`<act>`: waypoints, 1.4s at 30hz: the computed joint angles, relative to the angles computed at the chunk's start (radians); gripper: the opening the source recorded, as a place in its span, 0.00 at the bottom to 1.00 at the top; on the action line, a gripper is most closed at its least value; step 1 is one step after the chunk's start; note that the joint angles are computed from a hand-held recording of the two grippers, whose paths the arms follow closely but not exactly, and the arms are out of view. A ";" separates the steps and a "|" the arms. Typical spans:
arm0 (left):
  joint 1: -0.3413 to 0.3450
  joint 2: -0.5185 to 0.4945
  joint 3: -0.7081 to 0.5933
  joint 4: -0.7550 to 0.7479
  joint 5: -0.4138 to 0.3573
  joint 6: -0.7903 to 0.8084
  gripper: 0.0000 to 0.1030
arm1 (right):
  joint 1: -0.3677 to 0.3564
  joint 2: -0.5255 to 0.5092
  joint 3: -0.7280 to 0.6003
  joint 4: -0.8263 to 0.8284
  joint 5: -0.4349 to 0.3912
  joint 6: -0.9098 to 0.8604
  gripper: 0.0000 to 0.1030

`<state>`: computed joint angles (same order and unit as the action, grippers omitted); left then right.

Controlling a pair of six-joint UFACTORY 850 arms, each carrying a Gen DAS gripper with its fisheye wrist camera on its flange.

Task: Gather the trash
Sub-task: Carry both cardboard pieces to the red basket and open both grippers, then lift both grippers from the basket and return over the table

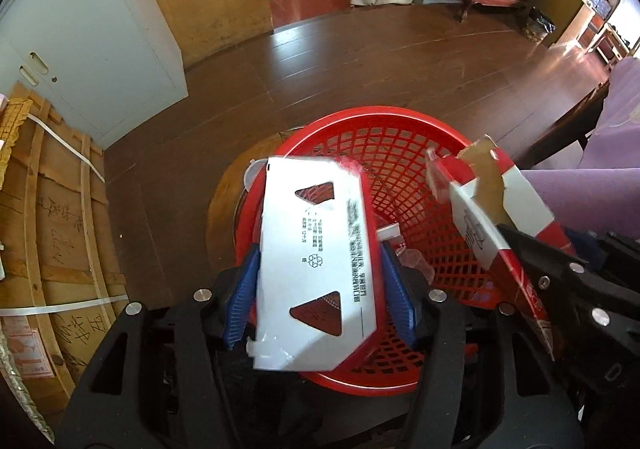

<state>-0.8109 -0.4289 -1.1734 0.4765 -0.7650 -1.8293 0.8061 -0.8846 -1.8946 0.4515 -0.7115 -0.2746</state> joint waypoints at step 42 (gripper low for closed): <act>-0.090 0.037 -0.195 0.187 -0.261 -0.112 0.72 | -0.125 0.469 0.411 0.526 0.201 -0.591 0.64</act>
